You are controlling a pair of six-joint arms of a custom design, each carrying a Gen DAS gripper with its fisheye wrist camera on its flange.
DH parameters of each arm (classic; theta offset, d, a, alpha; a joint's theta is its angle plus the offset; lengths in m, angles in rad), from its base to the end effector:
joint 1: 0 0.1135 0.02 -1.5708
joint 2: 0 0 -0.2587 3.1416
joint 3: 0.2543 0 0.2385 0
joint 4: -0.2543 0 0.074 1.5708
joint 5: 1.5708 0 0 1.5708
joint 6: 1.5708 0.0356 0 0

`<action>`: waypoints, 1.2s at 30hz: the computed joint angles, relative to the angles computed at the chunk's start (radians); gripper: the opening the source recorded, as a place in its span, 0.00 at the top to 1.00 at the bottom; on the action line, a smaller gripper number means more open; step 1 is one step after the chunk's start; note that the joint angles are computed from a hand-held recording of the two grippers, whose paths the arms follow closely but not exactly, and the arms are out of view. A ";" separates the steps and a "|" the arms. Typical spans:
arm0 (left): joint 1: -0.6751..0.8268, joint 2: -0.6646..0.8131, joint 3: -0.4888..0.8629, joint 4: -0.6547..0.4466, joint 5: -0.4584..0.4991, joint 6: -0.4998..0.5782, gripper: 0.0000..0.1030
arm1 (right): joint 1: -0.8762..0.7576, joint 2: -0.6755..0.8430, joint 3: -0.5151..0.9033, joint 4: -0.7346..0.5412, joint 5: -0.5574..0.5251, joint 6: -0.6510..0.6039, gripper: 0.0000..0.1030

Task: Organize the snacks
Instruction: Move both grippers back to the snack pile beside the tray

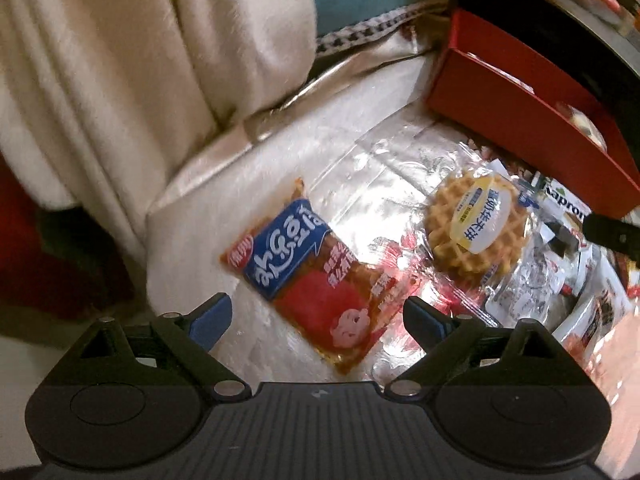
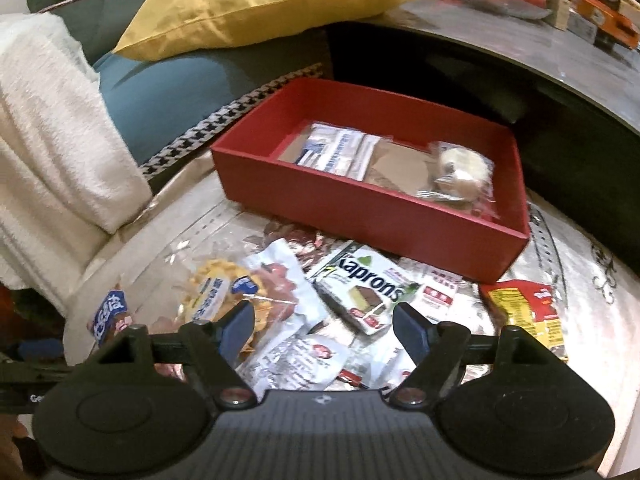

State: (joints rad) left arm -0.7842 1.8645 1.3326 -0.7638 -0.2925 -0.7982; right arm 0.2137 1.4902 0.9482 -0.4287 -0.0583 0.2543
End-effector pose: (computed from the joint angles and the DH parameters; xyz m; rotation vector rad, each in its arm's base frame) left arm 0.2576 -0.2425 0.1917 -0.0751 2.7418 0.0140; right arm 0.2827 0.0635 0.2133 0.0289 2.5591 0.2562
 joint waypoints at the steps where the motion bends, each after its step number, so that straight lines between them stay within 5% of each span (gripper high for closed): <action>1: 0.004 0.006 0.006 0.000 0.002 -0.017 0.07 | 0.004 0.003 0.001 0.001 0.000 -0.001 0.31; 7: 0.039 0.071 0.046 0.038 0.104 -0.088 0.07 | 0.008 -0.003 0.002 0.006 -0.011 -0.004 0.31; 16: 0.082 0.180 0.108 0.045 0.109 -0.209 0.05 | -0.017 0.002 0.003 0.004 -0.030 -0.004 0.31; 24: 0.084 0.115 0.054 0.082 0.060 -0.127 0.32 | 0.001 0.046 0.026 0.009 -0.029 -0.002 0.31; 31: 0.140 0.099 0.000 0.153 0.166 -0.154 0.12 | 0.016 0.070 0.037 0.010 -0.024 -0.003 0.31; 36: 0.109 0.208 0.168 0.017 0.069 -0.227 0.07 | -0.007 0.045 0.023 0.003 -0.037 -0.012 0.31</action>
